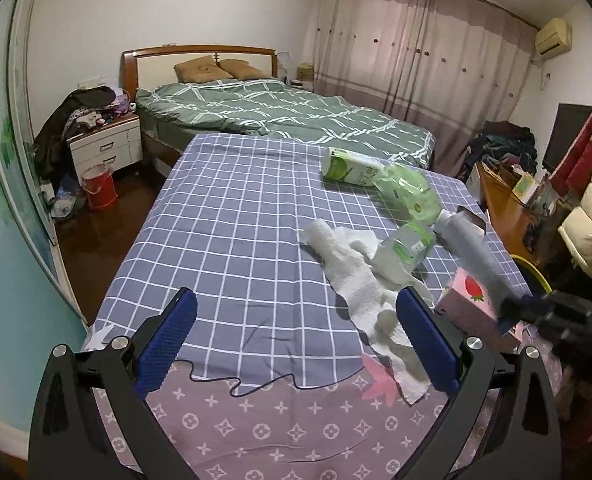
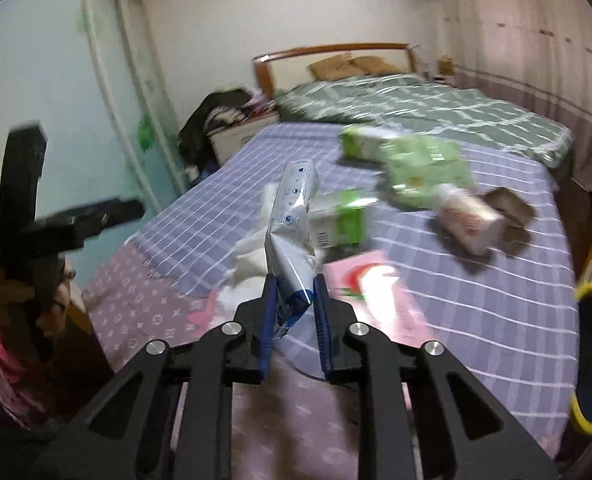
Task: Collect trash
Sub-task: 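Grasp the white blue-capped tube with the right gripper and drop it into the bin, then reach the left gripper to the clear green-lidded cup and grasp it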
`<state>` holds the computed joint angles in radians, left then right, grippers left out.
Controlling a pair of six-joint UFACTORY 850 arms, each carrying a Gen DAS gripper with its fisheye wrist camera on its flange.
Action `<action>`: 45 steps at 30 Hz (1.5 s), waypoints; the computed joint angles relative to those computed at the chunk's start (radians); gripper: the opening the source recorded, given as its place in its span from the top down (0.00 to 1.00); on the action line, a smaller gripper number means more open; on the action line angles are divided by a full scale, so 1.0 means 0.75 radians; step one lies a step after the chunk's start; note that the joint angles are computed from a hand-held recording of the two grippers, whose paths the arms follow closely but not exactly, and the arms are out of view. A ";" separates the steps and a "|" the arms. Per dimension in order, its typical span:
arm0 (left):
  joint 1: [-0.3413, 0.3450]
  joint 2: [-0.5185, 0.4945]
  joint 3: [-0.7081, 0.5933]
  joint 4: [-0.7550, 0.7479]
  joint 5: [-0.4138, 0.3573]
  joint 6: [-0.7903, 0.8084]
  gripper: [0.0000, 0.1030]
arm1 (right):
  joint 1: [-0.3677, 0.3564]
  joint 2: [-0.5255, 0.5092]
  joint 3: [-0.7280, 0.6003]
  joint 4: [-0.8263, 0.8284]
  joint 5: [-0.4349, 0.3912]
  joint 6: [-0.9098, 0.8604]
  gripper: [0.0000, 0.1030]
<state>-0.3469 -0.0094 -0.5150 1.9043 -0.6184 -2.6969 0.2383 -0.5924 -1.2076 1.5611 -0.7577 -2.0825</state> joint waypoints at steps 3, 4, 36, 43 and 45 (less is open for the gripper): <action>-0.010 -0.012 -0.011 0.004 0.003 0.016 0.05 | -0.073 -0.008 -0.011 0.096 0.040 0.003 0.83; -0.013 -0.016 -0.016 0.005 0.005 0.022 0.05 | -0.094 -0.017 -0.021 0.117 0.055 0.008 0.83; -0.030 -0.265 -0.286 0.004 0.149 0.287 0.05 | -0.322 -0.446 -0.492 0.276 0.624 0.334 0.69; 0.053 -0.368 -0.439 0.218 0.307 0.379 0.05 | -0.319 -0.426 -0.463 0.313 0.591 0.303 0.64; 0.074 -0.406 -0.495 0.268 0.350 0.408 0.05 | -0.315 -0.426 -0.465 0.292 0.594 0.323 0.63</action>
<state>-0.2914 -0.3138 -0.8862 2.1052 -0.3557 -2.3906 0.0021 -0.9121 -1.5564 1.7801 -0.3118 -1.8406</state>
